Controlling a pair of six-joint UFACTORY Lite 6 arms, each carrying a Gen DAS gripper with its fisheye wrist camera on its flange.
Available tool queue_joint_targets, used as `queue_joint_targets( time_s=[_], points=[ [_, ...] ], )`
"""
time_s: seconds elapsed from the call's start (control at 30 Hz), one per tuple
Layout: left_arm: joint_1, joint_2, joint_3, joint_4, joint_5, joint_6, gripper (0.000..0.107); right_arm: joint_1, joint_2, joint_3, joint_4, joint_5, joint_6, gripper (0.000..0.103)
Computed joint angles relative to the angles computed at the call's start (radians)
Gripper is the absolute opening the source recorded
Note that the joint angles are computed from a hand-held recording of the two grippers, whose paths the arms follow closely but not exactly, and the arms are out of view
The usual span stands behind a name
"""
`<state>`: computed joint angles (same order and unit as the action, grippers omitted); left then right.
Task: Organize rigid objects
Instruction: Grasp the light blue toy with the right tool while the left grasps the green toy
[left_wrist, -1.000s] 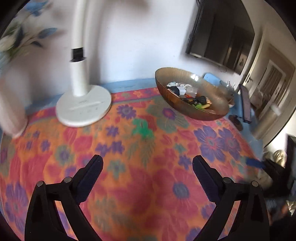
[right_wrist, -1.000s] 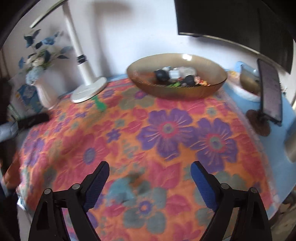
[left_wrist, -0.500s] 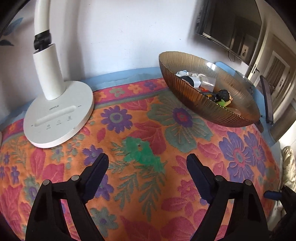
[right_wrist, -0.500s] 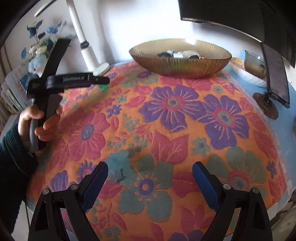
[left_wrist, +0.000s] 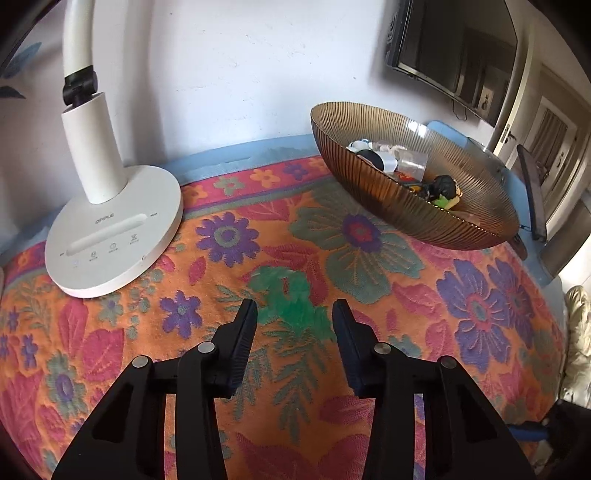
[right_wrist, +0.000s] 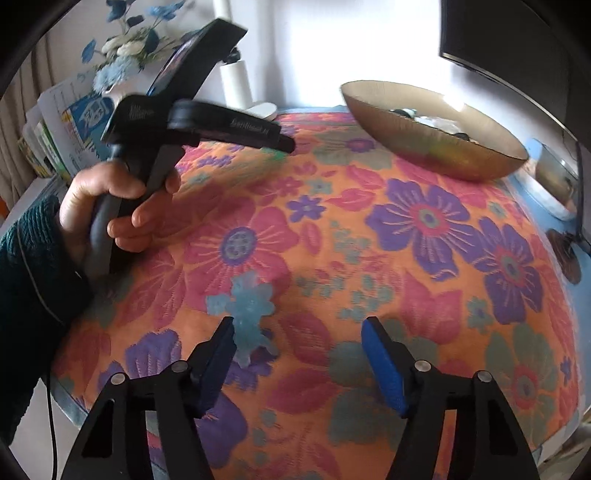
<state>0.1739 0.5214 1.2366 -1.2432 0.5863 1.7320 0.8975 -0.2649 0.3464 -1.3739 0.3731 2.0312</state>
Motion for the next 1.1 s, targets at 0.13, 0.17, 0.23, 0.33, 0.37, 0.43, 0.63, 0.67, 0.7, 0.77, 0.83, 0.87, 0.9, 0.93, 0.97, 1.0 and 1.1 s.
queue_joint_targets(
  time_s=[0.13,0.17,0.23,0.33,0.37,0.43,0.63,0.67,0.7,0.77,0.83,0.87,0.9,0.93,0.97,1.0,1.1],
  points=[
    [0.001,-0.017,-0.014,0.011,-0.001,-0.004,0.015,0.025,0.054,0.017,-0.089,0.041,0.101,0.047],
    [0.0,-0.017,-0.012,0.02,-0.004,-0.011,0.015,0.023,0.04,0.009,-0.116,0.031,0.117,0.04],
    [-0.004,0.002,0.014,0.075,-0.002,-0.074,0.017,0.013,0.007,-0.005,-0.139,0.003,0.125,0.028],
    [-0.018,0.041,0.074,0.179,-0.013,-0.235,0.058,0.023,0.009,-0.006,-0.134,0.008,0.128,0.028],
    [-0.023,0.036,0.071,0.145,-0.037,-0.224,0.078,0.022,0.005,-0.012,-0.153,0.001,0.149,0.028],
    [-0.034,0.032,0.079,0.08,-0.056,-0.188,0.083,0.009,-0.009,-0.025,-0.186,-0.021,0.184,0.028],
    [-0.12,0.176,0.267,0.268,-0.018,-0.397,0.043,-0.031,-0.055,-0.062,-0.25,-0.063,0.235,0.054],
    [-0.125,0.168,0.252,0.235,-0.012,-0.362,0.036,-0.025,-0.076,-0.076,-0.217,-0.053,0.209,0.058],
    [-0.13,0.153,0.226,0.198,-0.023,-0.318,0.033,-0.025,-0.097,-0.092,-0.214,-0.052,0.207,0.059],
    [-0.138,0.131,0.193,0.162,-0.032,-0.279,0.019,-0.04,-0.132,-0.119,-0.227,-0.071,0.205,0.059],
    [-0.146,0.101,0.149,0.118,-0.057,-0.231,0.018,-0.049,-0.146,-0.135,-0.259,-0.082,0.231,0.06],
    [-0.148,0.086,0.127,0.094,-0.065,-0.208,0.018,-0.047,-0.142,-0.133,-0.269,-0.079,0.242,0.06],
    [-0.146,0.078,0.115,0.075,-0.064,-0.189,0.018,-0.045,-0.129,-0.122,-0.282,-0.08,0.252,0.06],
    [-0.147,0.071,0.104,0.062,-0.065,-0.179,0.018,-0.038,-0.111,-0.11,-0.295,-0.074,0.269,0.06],
    [-0.139,0.062,0.091,0.046,-0.057,-0.164,0.018,-0.033,-0.076,-0.085,-0.322,-0.069,0.3,0.06],
    [-0.125,0.054,0.079,0.036,-0.041,-0.149,0.018,-0.023,-0.03,-0.053,-0.316,-0.055,0.301,0.06],
    [-0.099,0.01,0.031,-0.002,-0.023,-0.089,0.017,0.047,0.092,0.035,-0.236,0.045,0.241,0.036]
  ],
)
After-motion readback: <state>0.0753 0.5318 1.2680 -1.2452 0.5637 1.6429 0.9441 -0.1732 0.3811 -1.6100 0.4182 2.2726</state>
